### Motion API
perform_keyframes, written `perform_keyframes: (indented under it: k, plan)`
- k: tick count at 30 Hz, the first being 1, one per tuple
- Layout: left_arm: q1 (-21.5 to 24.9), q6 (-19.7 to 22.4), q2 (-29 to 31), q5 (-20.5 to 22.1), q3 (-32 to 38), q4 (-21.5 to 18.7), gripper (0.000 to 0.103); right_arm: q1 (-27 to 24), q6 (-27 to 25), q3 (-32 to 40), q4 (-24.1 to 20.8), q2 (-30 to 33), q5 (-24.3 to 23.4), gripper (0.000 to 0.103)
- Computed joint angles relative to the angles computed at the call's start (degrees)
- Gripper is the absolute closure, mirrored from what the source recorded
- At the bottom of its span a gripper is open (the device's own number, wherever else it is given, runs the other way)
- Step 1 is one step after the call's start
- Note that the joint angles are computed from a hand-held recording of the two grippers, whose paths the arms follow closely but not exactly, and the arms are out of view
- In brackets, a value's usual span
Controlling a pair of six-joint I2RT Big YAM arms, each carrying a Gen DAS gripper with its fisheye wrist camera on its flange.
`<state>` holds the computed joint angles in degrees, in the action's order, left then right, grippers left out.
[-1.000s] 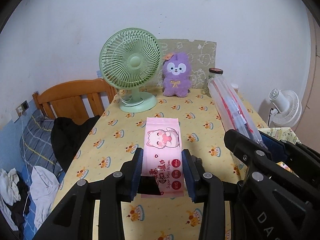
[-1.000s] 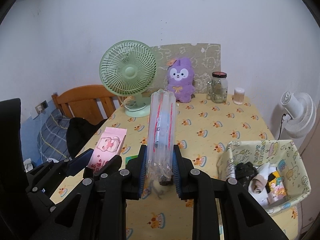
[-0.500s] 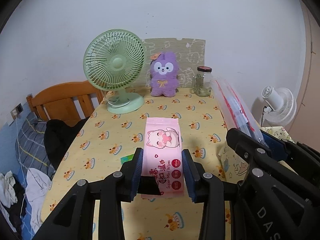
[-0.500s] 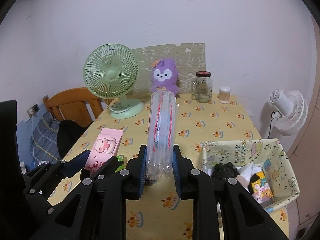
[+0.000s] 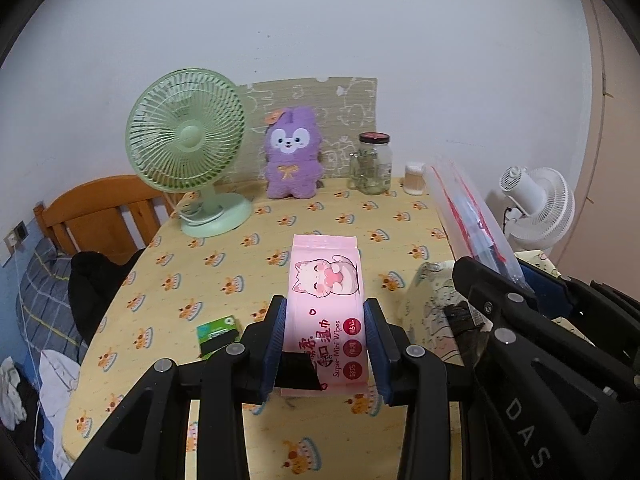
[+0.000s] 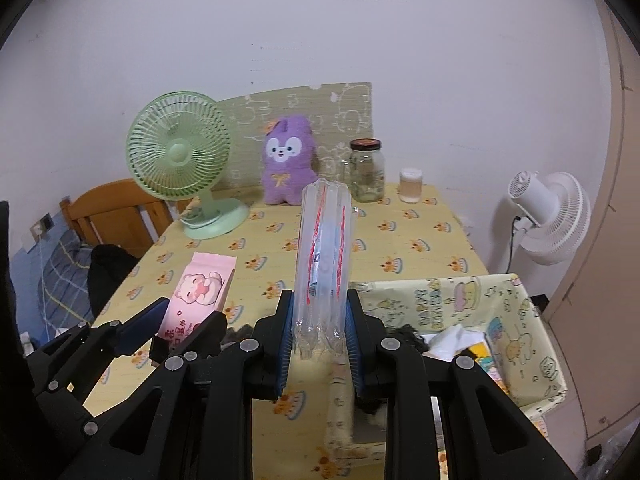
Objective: Organize soft objects
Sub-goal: 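Carry the pink wipes pack with the left tool while the right tool carries the clear bag to the box, then release the pink wipes pack into the box while the right tool drops the clear bag in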
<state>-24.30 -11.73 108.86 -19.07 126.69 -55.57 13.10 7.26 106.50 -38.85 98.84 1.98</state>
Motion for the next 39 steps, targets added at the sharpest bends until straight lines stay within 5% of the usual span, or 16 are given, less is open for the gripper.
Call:
perform_keyframes:
  k: [28, 39]
  plan:
    - [-4.8, 2.2, 9.8, 3.9, 14.2, -4.9, 0.064, -6.6, 1.4, -5.0, 1.7, -2.5, 1.6, 0.076]
    - [-6.2, 3.8, 17.0, 5.9, 24.9, -11.1, 0.063, -8.9, 2.6, -6.4, 1.3, -2.1, 2.3, 0.076]
